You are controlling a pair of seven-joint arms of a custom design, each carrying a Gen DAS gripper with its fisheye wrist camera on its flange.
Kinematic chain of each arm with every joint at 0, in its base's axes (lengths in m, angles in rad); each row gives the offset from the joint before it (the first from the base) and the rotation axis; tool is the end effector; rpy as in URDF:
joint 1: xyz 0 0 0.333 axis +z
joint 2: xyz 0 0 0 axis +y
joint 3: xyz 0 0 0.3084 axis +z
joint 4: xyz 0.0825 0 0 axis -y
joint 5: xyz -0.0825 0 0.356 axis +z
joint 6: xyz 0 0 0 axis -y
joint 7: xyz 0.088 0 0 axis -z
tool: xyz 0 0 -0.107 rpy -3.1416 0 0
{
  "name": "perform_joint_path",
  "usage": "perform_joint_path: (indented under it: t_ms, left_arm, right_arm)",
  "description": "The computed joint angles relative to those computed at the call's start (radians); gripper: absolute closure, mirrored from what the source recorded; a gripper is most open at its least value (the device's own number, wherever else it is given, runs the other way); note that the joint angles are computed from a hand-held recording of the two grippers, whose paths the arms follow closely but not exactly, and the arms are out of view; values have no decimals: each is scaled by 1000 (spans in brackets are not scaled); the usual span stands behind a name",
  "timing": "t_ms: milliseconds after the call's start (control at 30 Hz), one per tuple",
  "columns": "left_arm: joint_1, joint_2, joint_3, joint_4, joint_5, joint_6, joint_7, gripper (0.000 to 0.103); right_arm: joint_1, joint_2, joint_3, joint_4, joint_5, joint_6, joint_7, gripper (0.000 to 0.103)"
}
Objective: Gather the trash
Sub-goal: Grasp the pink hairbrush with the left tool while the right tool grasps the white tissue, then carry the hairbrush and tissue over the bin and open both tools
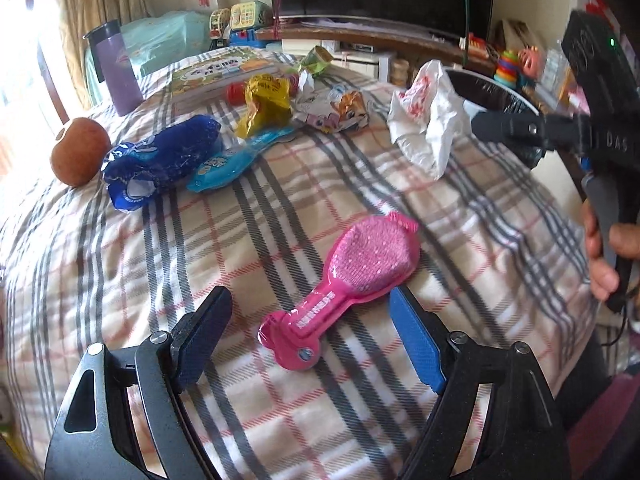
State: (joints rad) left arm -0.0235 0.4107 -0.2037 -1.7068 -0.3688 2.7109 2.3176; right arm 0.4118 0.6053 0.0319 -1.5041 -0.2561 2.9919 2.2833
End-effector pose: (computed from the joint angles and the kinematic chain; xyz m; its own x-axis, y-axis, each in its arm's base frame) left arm 0.6660 -0.1213 0.4305 -0.5853 -0.8094 -0.0478 -0.6203 0.4850 -0.6165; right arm 0.6529 0.3238 0.4264 0.1003 -0.9356 -0.3385 -0.6940 0.1780 -0.6976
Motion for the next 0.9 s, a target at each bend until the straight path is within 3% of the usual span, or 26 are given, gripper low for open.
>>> perform_joint_path:
  t_ms: [67, 100, 167, 233, 267, 300, 333, 367, 400, 467, 633, 900]
  left_arm:
    - [3, 5, -5, 6, 0, -12, 11, 27]
    - [8, 7, -11, 8, -7, -20, 25, 38]
    - [20, 7, -28, 8, -33, -31, 56, 47]
    - [20, 11, -30, 18, -50, -42, 57, 66]
    - [14, 13, -24, 25, -53, -45, 41, 71]
    - [9, 17, -17, 33, -54, -49, 19, 80]
    - [6, 21, -14, 41, -56, -53, 2, 83]
    - [9, 27, -14, 53, -72, -63, -21, 83]
    - [12, 32, -17, 61, -85, -67, -37, 83]
    - [16, 32, -21, 59, -108, -62, -60, 83]
    - [33, 20, -47, 44, -176, -53, -77, 84]
    - [30, 8, -74, 42, -271, -54, -54, 84]
  right_arm:
    - [-4, 23, 9, 37, 3, -16, -14, 10]
    - [-7, 37, 15, 59, 7, -25, -23, 10]
    - [-8, 63, 20, 99, 13, -43, -37, 10]
    - [-1, 87, 9, 137, 14, -61, -41, 10]
    - [4, 99, 1, 155, 12, -72, -40, 10]
    - [9, 109, -7, 173, 9, -84, -39, 11]
    - [17, 116, -19, 184, 4, -94, -34, 19]
    - [31, 118, -41, 189, -6, -98, -16, 28]
    - [37, 119, -50, 192, -13, -107, -7, 44]
    - [22, 118, -31, 191, -8, -116, -17, 47]
    - [39, 78, -57, 131, -47, -83, 5, 56]
    - [35, -10, -69, -8, -66, -3, 53, 57]
